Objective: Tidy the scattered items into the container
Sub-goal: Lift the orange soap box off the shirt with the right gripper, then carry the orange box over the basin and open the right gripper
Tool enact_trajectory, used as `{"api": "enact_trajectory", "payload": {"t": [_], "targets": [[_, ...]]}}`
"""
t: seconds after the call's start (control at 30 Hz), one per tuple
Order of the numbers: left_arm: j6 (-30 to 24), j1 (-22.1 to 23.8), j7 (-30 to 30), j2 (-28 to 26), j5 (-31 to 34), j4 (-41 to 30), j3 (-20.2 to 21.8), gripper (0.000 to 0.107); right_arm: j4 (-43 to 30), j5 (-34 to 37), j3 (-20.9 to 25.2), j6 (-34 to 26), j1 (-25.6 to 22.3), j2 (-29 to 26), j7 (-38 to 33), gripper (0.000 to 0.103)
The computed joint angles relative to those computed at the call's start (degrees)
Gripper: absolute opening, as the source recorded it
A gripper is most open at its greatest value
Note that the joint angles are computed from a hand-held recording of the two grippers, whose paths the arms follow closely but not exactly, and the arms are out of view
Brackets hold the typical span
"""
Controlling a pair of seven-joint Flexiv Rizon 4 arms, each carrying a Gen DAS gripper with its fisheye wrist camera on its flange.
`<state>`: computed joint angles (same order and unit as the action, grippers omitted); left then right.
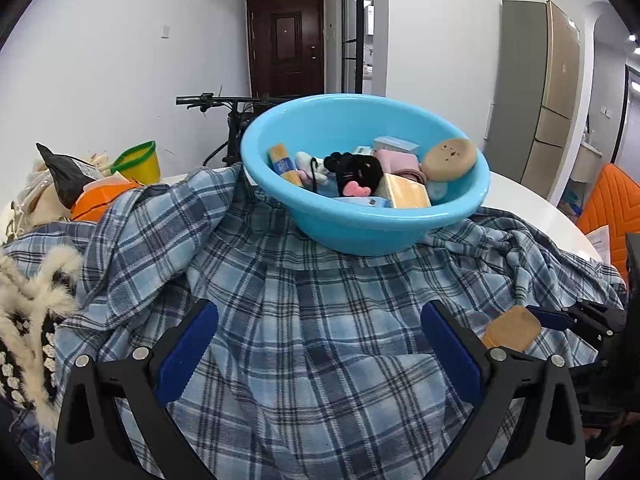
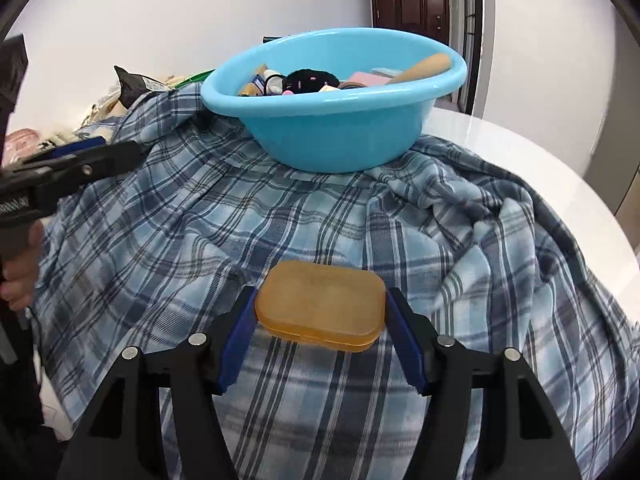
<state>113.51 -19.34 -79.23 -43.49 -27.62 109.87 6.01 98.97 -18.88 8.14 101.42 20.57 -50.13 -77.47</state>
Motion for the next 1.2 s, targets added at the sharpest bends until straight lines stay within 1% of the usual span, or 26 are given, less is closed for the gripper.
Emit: {"api": "enact_trajectory", "payload": {"t": [0.07, 0.17, 0.2, 0.23, 0.27, 0.3, 0.33, 0.43, 0.5, 0.53, 0.57, 0.63, 0.67, 0.7, 0.77, 0.83, 0.87, 0.9, 0.93, 1.0, 1.03, 1.1, 1.17, 1.2], "targets": [[0.4, -0.6, -0.2, -0.3, -0.2, -0.1, 0.1, 0.103, 0.4, -0.2, 1.2, 0.0, -1.1, 0.2, -0.1, 0.062], [1.7, -2.5, -0.3, -1.0, -2.0, -0.5, 1.2, 0.103, 1.0, 0.7, -0.3, 1.6, 0.0, 0.7, 0.1, 0.062], [1.4, -3.8, 0.5, -1.3, -3.1, -0.9, 2.4, 0.103, 0.8, 0.7, -0.3, 1.6, 0.1, 0.8, 0.2, 0.062], [1.2, -6.0, 1.6, -1.8, -5.1, -1.5, 4.4, 0.103, 0.6, 0.7, -0.2, 1.7, 0.0, 0.9, 0.3, 0.062], [1.6, -8.5, 2.6, -2.5, -7.6, -2.1, 6.7, 0.103, 0.5, 0.8, -0.1, 2.1, 0.0, 0.9, 0.4, 0.062], [2.6, -9.7, 3.2, -3.0, -9.3, -2.5, 7.6, 0.103, 0.3, 1.0, -0.5, 2.7, 0.4, 1.1, 0.6, 0.062], [4.2, -9.5, 3.3, -3.1, -9.8, -2.6, 7.0, 0.103, 0.2, 1.4, -1.0, 3.6, 0.8, 1.3, 0.7, 0.062], [10.0, -6.5, 2.2, -2.7, -9.0, -2.8, 3.3, 0.103, 0.0, 3.4, -4.1, 8.3, 3.5, 2.0, 0.7, 0.062], [12.0, -5.5, 3.1, -2.6, -9.2, -3.5, 1.9, 0.103, -0.4, 4.0, -5.8, 11.7, 4.9, 1.9, -0.6, 0.062], [12.4, -5.4, 4.3, -2.7, -9.7, -4.0, 1.6, 0.103, -0.8, 4.6, -7.0, 12.0, 6.0, 2.0, -1.1, 0.062], [12.5, -5.4, 5.6, -2.8, -10.3, -4.6, 1.3, 0.103, -1.2, 5.1, -7.4, 11.9, 6.4, 2.0, -1.2, 0.062], [12.6, -5.0, 8.1, -2.8, -10.7, -5.5, 0.4, 0.103, -2.6, 3.0, -4.3, 11.2, 3.8, 1.8, -0.8, 0.062], [12.4, -4.7, 9.4, -2.7, -11.0, -5.9, 0.0, 0.103, -3.3, 2.7, -4.1, 11.3, 3.6, 1.6, -0.8, 0.062], [12.1, -4.4, 10.5, -2.6, -11.2, -6.0, -0.6, 0.103, -3.8, 3.8, -5.8, 11.8, 5.1, 1.5, -0.9, 0.062], [9.7, -1.4, 10.8, -1.7, -8.7, -5.9, -3.4, 0.103, -5.0, 5.5, -8.5, 12.1, 7.3, 1.3, -1.7, 0.062], [6.4, 2.8, 9.0, -0.7, -4.4, -5.8, -6.8, 0.103, -6.6, 5.1, -8.5, 11.2, 7.0, 0.9, -2.0, 0.062], [5.1, 4.4, 8.0, -0.5, -2.6, -5.9, -7.9, 0.103, -7.6, 4.6, -7.9, 10.3, 6.4, 0.7, -1.8, 0.062], [4.3, 4.8, 7.2, -0.6, -1.6, -6.4, -7.9, 0.103, -8.9, 3.0, -6.2, 8.9, 4.8, 0.3, -1.6, 0.062], [3.4, 4.0, 7.0, -1.3, -2.2, -7.5, -6.5, 0.103, -10.4, 0.6, -3.5, 7.1, 2.5, -0.3, -1.4, 0.062], [1.5, 0.8, 7.5, -3.0, -5.3, -10.7, -2.1, 0.103, -14.3, -5.2, 4.4, 2.0, -3.5, -2.4, -1.2, 0.062], [0.5, 0.4, 7.7, -3.6, -5.6, -12.0, -1.2, 0.103, -16.1, -6.0, 6.5, 0.2, -4.9, -3.3, -1.0, 0.062], [-2.0, 1.1, 8.2, -4.6, -4.6, -14.8, -0.8, 0.103, -20.1, -7.2, 10.9, -3.7, -7.5, -5.6, -1.6, 0.062], [-5.4, 0.8, 8.7, -5.8, -4.1, -18.2, 0.9, 0.103, -24.8, -7.0, 14.2, -7.9, -8.7, -7.8, -3.0, 0.062], [-7.0, 0.7, 8.8, -6.4, -3.6, -19.8, 1.7, 0.103, -27.2, -6.6, 15.1, -9.9, -8.8, -8.8, -3.6, 0.062]]}}
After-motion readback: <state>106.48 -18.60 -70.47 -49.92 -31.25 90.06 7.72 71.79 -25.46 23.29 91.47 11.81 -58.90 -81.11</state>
